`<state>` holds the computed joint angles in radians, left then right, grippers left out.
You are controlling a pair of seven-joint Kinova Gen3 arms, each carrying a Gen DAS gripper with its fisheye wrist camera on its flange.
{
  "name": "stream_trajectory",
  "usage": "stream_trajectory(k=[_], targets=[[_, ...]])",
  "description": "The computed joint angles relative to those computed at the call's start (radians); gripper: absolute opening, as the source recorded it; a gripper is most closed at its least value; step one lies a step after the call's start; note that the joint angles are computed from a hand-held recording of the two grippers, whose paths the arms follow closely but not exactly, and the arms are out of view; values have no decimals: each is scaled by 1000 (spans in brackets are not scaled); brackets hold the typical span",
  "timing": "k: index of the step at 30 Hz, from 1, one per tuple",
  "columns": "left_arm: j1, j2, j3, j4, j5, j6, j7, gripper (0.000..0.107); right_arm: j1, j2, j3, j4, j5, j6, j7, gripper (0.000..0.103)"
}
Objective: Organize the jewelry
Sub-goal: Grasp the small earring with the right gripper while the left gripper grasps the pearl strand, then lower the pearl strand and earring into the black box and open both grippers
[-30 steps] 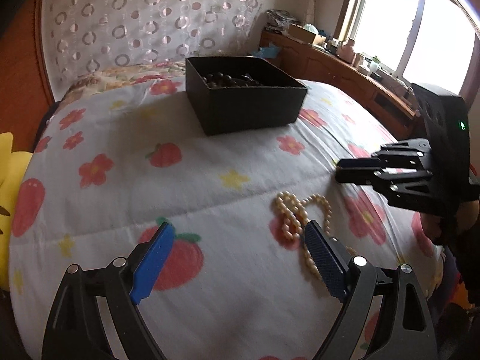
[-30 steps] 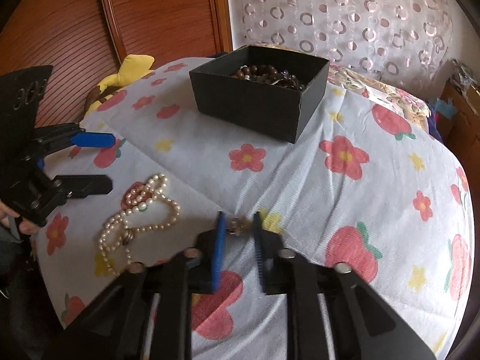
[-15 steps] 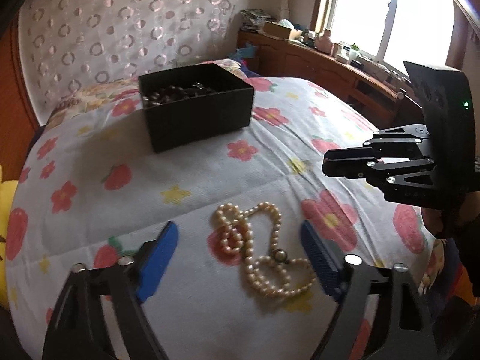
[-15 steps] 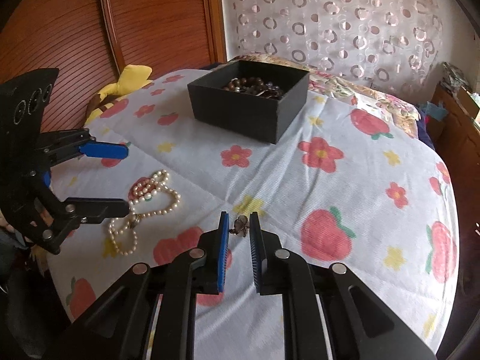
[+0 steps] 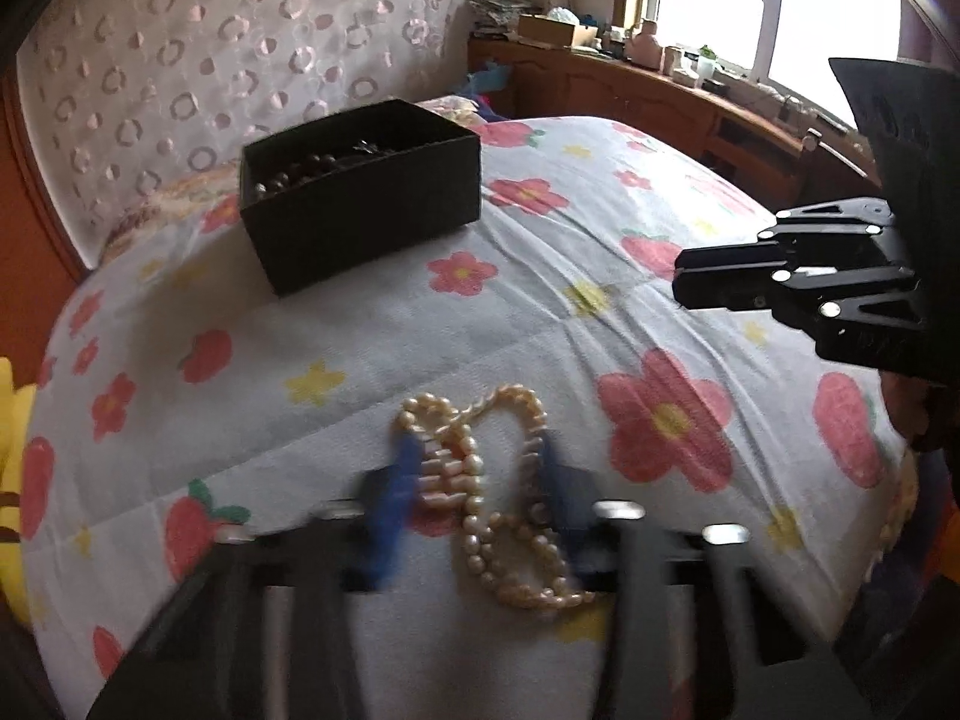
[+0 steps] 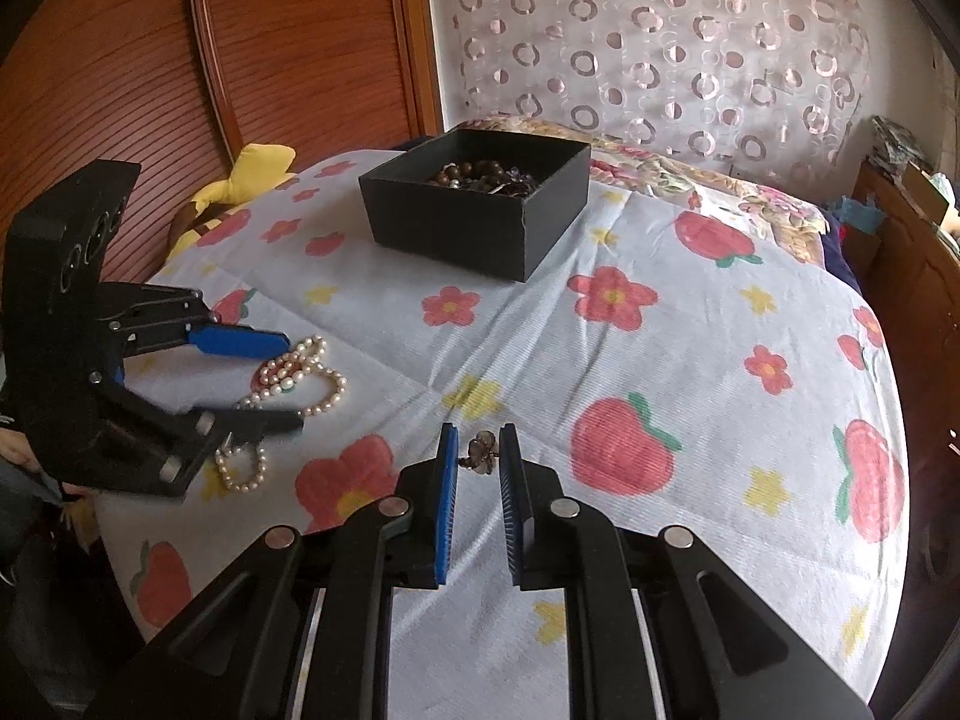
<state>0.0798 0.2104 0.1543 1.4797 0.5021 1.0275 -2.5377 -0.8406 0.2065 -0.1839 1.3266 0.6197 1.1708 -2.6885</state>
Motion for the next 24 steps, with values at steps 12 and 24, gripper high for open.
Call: stream_trajectory(k=[12, 24], targets=[[-76, -20, -10, -59, 183, 103, -98, 11, -9, -15, -4, -7, 37, -4, -17, 16], [-84, 6, -2, -268, 268, 94, -30, 10, 2, -2, 16, -138, 101, 17, 82, 16]])
